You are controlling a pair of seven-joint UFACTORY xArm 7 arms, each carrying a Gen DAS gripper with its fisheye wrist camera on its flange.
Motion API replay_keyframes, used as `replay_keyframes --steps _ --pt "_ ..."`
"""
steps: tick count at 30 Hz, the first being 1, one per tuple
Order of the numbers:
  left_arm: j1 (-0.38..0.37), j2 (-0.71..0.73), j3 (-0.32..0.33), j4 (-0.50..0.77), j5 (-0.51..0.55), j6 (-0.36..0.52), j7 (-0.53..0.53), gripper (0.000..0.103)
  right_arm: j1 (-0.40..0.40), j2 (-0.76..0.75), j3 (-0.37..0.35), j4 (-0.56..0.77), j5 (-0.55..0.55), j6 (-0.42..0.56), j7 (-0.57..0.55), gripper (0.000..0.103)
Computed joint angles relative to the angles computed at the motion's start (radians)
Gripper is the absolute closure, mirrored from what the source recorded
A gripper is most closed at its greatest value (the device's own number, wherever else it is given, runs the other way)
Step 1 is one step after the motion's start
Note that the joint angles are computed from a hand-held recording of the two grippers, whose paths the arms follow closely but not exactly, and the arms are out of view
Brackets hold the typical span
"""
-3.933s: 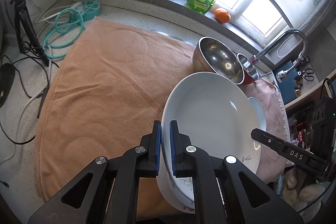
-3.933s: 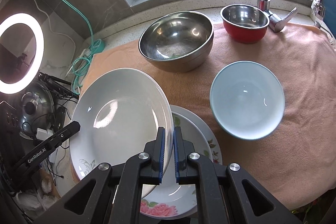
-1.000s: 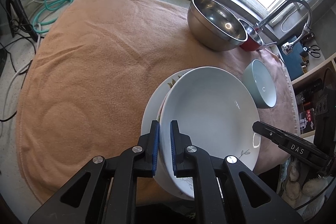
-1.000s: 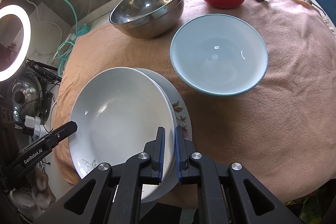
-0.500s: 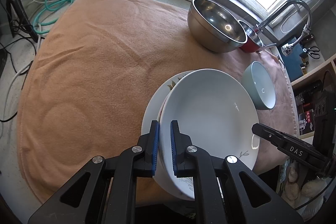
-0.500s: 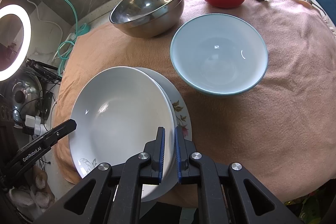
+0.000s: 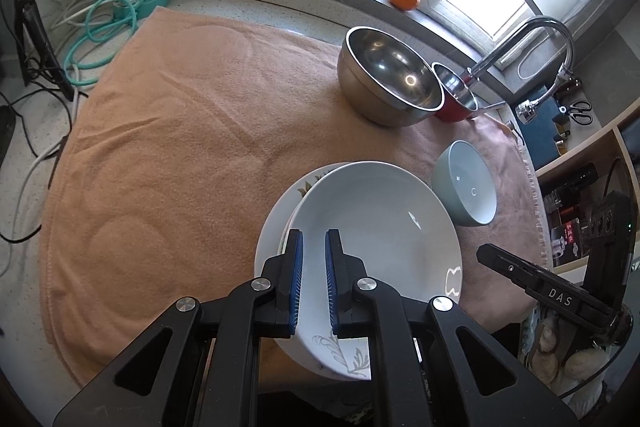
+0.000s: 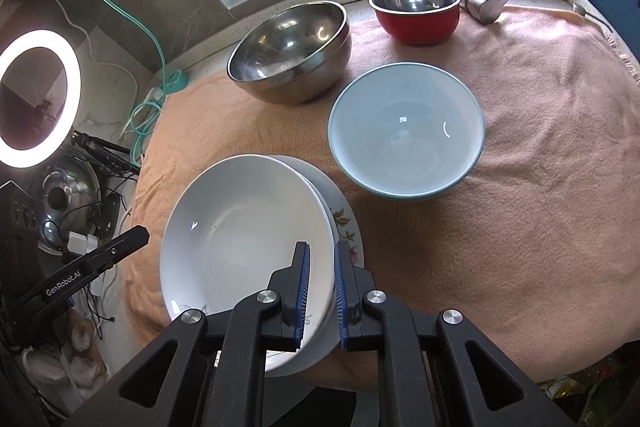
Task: Organize plates and bowls
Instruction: 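Open both grippers and release the white plate rim, then move both grippers to the rim of the large steel bowl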
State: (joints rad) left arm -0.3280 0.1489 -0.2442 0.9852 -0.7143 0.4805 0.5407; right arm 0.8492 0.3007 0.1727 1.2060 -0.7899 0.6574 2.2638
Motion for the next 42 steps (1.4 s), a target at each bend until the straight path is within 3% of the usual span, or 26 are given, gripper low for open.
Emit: replay_keyframes --steps 9,13,22,42 --pt "0.008 -0.018 0.007 0.016 -0.042 0.022 0.019 0.092 0.002 -0.071 0.024 -0.048 -0.047 0.065 0.073 0.088" --pt "0.011 -0.012 0.011 0.04 -0.052 0.034 0.026 0.092 -0.018 -0.104 0.04 -0.077 -0.077 0.076 0.116 0.08" --pt "0.024 0.054 0.005 0.141 -0.035 0.071 0.03 0.092 -0.077 -0.145 0.065 -0.083 -0.092 0.1 0.091 0.079" --pt "0.026 0.34 -0.04 0.529 0.132 0.199 -0.042 0.092 -0.201 -0.103 -0.005 -0.046 -0.089 -0.044 0.035 0.079"
